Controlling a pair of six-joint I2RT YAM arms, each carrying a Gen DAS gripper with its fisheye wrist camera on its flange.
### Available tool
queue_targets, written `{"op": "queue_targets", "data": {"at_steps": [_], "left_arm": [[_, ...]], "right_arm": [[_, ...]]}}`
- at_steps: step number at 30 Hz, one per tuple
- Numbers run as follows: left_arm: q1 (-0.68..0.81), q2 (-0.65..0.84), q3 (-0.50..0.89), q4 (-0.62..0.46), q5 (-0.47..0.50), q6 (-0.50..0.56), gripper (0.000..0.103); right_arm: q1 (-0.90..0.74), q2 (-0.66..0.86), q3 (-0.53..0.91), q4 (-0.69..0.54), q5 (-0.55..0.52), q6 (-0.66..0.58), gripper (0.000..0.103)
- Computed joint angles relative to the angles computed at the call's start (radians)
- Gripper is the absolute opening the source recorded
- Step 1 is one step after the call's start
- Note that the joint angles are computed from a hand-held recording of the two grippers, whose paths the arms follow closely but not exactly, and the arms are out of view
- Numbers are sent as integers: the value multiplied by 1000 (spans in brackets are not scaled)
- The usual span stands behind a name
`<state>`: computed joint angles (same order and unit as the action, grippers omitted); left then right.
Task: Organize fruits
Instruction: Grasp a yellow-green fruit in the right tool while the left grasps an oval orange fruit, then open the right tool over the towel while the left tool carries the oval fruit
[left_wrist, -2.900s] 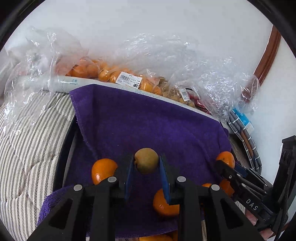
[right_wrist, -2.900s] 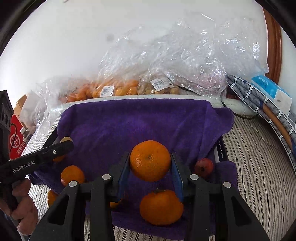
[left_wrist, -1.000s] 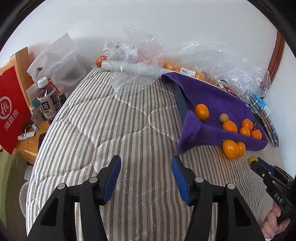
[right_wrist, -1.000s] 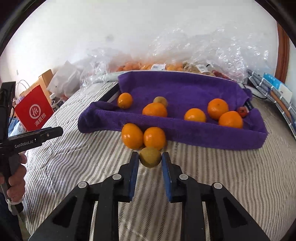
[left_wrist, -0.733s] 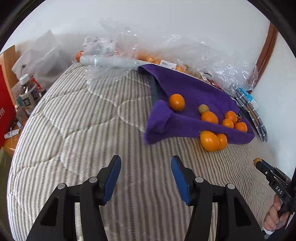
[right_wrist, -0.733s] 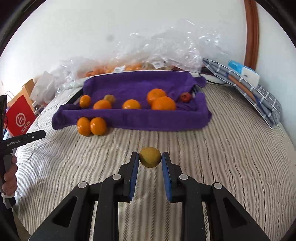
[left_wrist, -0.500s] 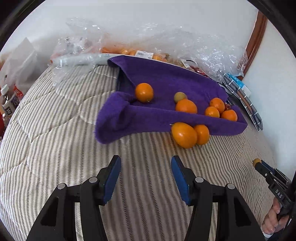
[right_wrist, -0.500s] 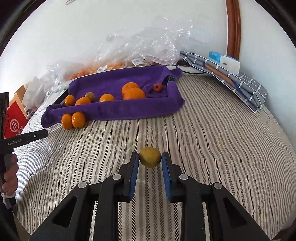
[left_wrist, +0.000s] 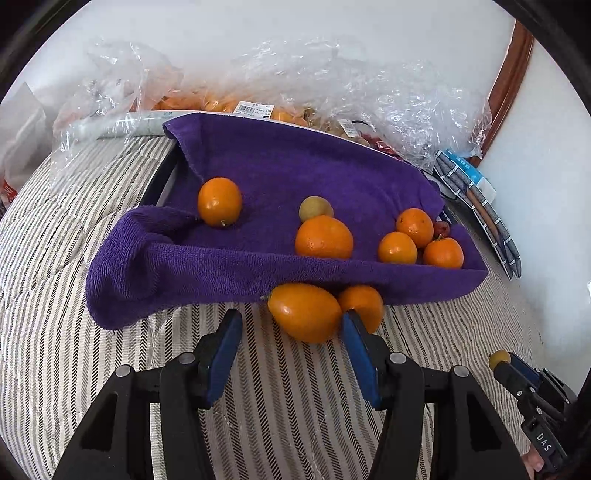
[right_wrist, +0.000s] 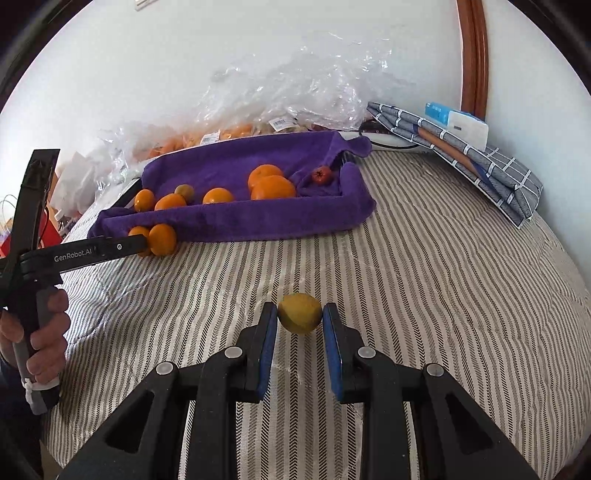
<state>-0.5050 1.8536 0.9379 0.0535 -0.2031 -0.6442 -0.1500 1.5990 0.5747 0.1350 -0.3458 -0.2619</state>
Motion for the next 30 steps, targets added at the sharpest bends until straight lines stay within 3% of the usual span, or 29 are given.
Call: {"op": "queue_targets", "data": {"at_steps": [4,10,18,23,30], "left_arm": [[-10,16,11,12,-19,-19,41],[-76,-9,-1,-37,-122,-9,40],[-17,-146,-111,-24,-94,-22,40],[45,-148,-45,-45,-93,27,40],[102,-22,112,-63,-59,61,40]], "right_arm": [[20,32,29,-1,1,29,25],[49,61,77,-19,20,70,25],[51,107,192,-27,33,109,25],[66,186,310,-19,52,114,25],[96,323,465,-25,83,87,25]]}}
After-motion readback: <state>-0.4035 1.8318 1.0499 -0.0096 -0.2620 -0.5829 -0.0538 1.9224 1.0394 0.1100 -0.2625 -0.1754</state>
